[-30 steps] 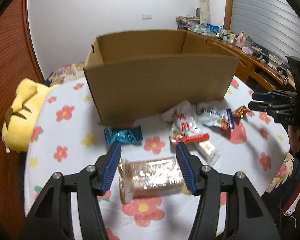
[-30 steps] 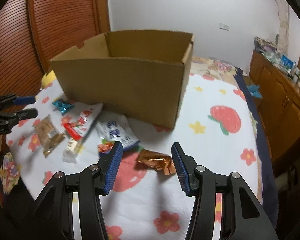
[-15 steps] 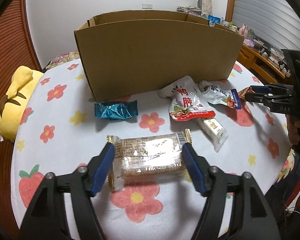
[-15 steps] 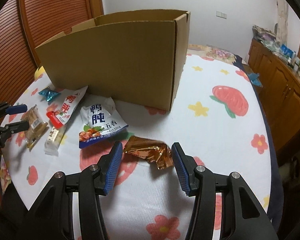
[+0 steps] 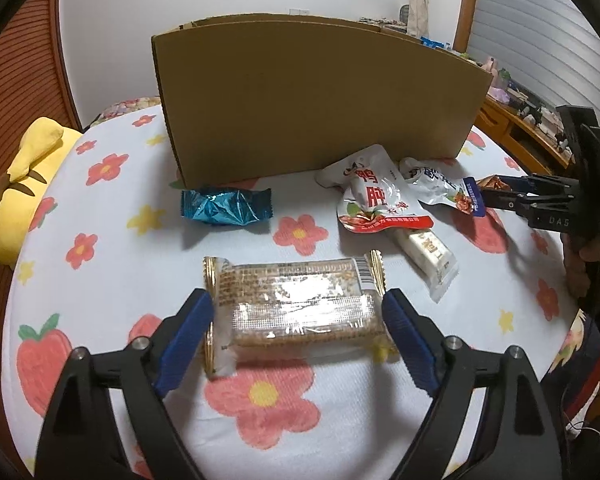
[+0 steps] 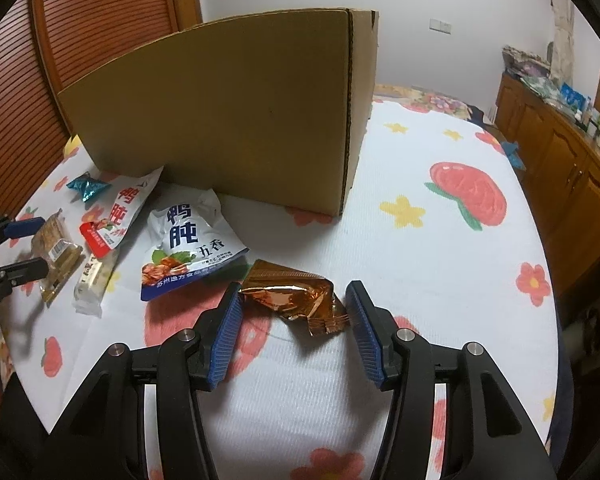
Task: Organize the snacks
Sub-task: 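Close the left gripper on the biscuit pack while the right gripper grasps the copper-foil candy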
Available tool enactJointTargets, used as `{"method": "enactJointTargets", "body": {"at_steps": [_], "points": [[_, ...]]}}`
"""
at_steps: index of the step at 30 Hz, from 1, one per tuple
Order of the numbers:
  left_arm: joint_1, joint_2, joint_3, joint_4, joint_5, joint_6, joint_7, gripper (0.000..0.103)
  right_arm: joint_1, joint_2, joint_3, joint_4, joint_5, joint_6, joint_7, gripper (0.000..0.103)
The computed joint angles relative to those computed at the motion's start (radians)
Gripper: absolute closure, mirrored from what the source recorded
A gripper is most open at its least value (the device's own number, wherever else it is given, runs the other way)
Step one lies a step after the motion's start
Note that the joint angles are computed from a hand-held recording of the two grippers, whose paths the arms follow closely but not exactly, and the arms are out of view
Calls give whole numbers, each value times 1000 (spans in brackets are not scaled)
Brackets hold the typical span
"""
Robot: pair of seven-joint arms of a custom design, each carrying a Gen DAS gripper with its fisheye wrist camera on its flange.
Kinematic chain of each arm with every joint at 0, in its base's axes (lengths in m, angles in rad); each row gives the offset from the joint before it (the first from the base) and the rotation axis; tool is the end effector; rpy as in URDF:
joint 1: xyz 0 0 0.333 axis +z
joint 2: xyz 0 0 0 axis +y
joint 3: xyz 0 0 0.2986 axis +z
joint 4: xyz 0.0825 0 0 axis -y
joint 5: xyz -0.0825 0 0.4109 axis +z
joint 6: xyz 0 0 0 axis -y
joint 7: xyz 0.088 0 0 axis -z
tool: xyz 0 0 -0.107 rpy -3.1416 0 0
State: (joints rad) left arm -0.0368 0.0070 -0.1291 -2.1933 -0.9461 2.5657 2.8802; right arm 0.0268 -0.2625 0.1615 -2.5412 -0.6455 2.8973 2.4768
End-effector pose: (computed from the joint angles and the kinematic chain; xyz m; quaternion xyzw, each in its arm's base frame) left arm 0.5760 -0.0836 0.3821 -0.3721 0.8584 -0.3409 0.0914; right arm 0.4790 0.1274 0.3899 -0.6218 0.7070 -0.2470 0.2292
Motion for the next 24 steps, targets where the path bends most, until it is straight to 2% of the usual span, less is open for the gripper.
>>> {"method": "enactJointTargets", "body": {"at_steps": [3,7,12,13,14,16,24], "points": [[-3,10,-4,0,10,18,-5,10,-2,4,3,5,-6,-6,4,48],[-3,24,-12,1,4,30,6,6,-3,16,21,30,-57,-58,36,48],[-6,26,-20,0,18,52,4,5,22,21,-1,35,-79,-65,55,48],[-5,25,-20,-1,17,50,10,7,24,21,-2,36,-83,-68,57,48],[-3,21,-19,-3,4,40,28,15,26,22,-3,37,-88,-71,60,48],[-4,12,-17,-8,0,36,32,22,31,23,-7,39,-90,-73,63,48],[-4,-28,1,-42,-42,10,66,26,40,25,-15,40,-96,-77,67,48]]}}
